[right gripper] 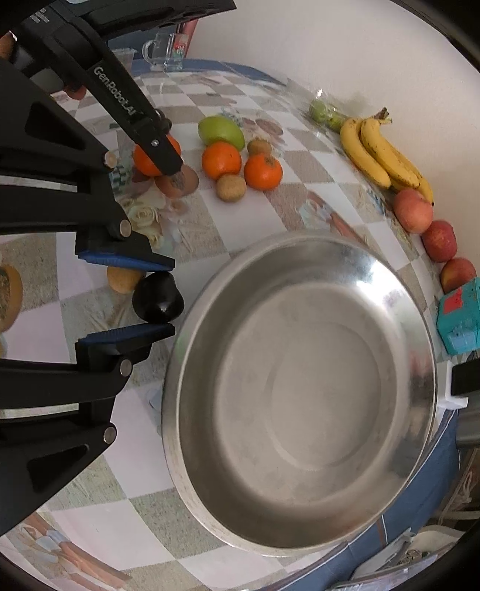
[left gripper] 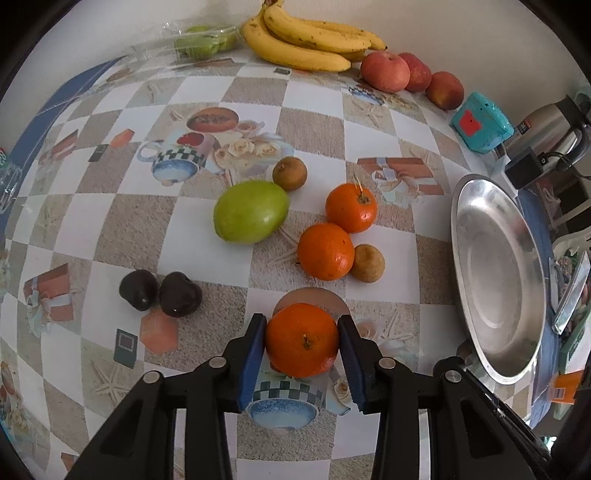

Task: Organize fruits
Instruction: 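Grasp the mandarin with the left gripper while the right gripper grasps a dark fruit, then carry the mandarin with the left gripper while the right carries the dark fruit over the steel plate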

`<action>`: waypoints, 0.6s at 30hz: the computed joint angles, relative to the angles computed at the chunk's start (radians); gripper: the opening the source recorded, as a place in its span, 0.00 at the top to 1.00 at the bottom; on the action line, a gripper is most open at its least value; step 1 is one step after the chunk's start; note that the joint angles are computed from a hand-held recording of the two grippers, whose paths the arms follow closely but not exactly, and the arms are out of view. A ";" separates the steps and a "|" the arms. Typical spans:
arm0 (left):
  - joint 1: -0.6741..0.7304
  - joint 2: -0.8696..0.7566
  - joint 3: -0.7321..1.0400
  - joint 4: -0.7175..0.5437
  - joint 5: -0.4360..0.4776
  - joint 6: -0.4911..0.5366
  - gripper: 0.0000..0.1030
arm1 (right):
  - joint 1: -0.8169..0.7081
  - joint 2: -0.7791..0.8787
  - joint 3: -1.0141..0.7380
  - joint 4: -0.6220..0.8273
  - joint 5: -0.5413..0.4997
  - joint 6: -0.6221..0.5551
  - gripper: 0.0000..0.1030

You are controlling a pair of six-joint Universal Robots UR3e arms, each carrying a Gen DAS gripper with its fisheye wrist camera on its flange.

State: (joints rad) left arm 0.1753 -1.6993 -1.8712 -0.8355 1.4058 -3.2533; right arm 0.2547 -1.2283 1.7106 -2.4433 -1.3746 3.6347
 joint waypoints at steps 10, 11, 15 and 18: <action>0.018 0.066 -0.017 0.011 -0.012 -0.006 0.59 | 0.047 -0.044 -0.033 -0.023 -0.024 -0.035 0.72; 0.017 0.065 -0.016 0.015 -0.011 -0.010 0.59 | 0.050 -0.046 -0.037 -0.026 -0.028 -0.038 0.72; 0.012 0.065 -0.013 0.031 -0.009 -0.019 0.59 | 0.055 -0.046 -0.054 -0.023 -0.048 -0.054 0.72; 0.001 0.064 -0.012 0.058 -0.011 -0.021 0.59 | 0.043 -0.054 -0.049 -0.022 -0.058 -0.057 0.72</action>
State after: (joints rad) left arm 0.1763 -1.6350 -1.8834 -0.7778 1.3953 -3.2739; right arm 0.2977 -1.2826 1.6614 -2.4655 -1.4327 3.5775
